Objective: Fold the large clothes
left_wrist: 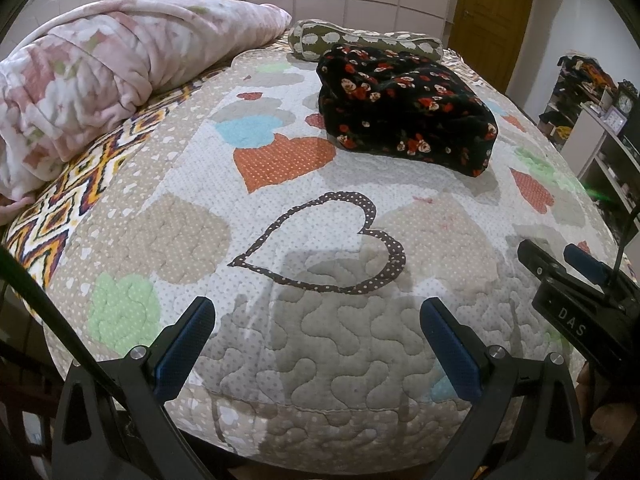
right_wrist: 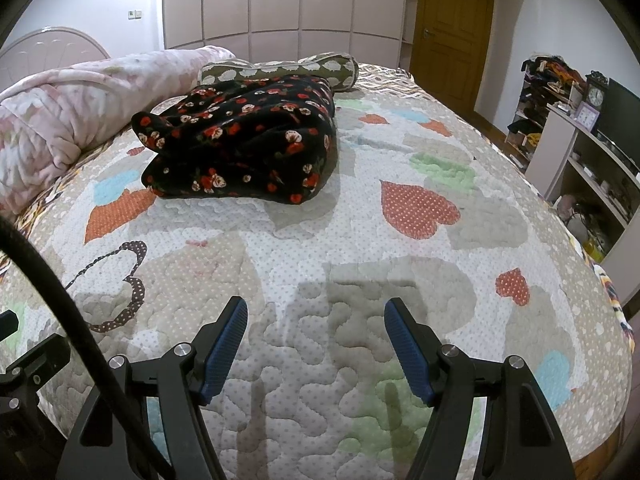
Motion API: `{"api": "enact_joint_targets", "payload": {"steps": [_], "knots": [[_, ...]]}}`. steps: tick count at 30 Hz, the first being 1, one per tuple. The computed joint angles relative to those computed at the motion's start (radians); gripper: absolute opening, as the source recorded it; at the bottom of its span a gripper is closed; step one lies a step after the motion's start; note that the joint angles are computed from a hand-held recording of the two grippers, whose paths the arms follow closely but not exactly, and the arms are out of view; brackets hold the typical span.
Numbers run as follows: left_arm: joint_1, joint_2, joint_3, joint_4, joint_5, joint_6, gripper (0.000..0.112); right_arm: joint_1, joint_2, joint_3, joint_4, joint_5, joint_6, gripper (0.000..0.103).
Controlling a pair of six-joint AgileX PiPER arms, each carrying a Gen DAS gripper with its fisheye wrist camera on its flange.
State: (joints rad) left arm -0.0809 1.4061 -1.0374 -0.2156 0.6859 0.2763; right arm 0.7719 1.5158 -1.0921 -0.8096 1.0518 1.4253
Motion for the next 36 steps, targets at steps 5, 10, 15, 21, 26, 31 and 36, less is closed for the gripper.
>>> {"api": "enact_joint_targets", "payload": {"steps": [5, 10, 15, 21, 26, 31, 36], "knots": [[-0.005, 0.000, 0.000, -0.002, 0.002, 0.000, 0.102, -0.001, 0.002, 0.004, -0.005, -0.002, 0.009, 0.076], [-0.005, 0.007, -0.004, -0.006, 0.009, 0.004, 0.102, 0.001, 0.006, 0.002, -0.006, 0.004, 0.017, 0.077], [-0.009, 0.008, -0.005, -0.006, 0.009, 0.005, 0.102, -0.001, 0.006, 0.001, -0.007, 0.006, 0.018, 0.077], [-0.008, 0.009, -0.006, -0.008, 0.011, 0.006, 0.102, 0.001, 0.009, -0.002, -0.007, 0.015, 0.026, 0.077], [-0.008, 0.010, -0.006, -0.011, 0.012, 0.009, 0.102, 0.000, 0.006, 0.000, -0.006, 0.013, 0.022, 0.077], [-0.008, 0.012, -0.002, -0.015, 0.007, 0.012, 0.102, 0.005, 0.008, 0.002, -0.010, 0.017, 0.025, 0.077], [-0.009, 0.011, 0.000, -0.015, 0.004, 0.012, 0.102, 0.009, 0.018, -0.006, -0.011, 0.021, 0.028, 0.078]]}}
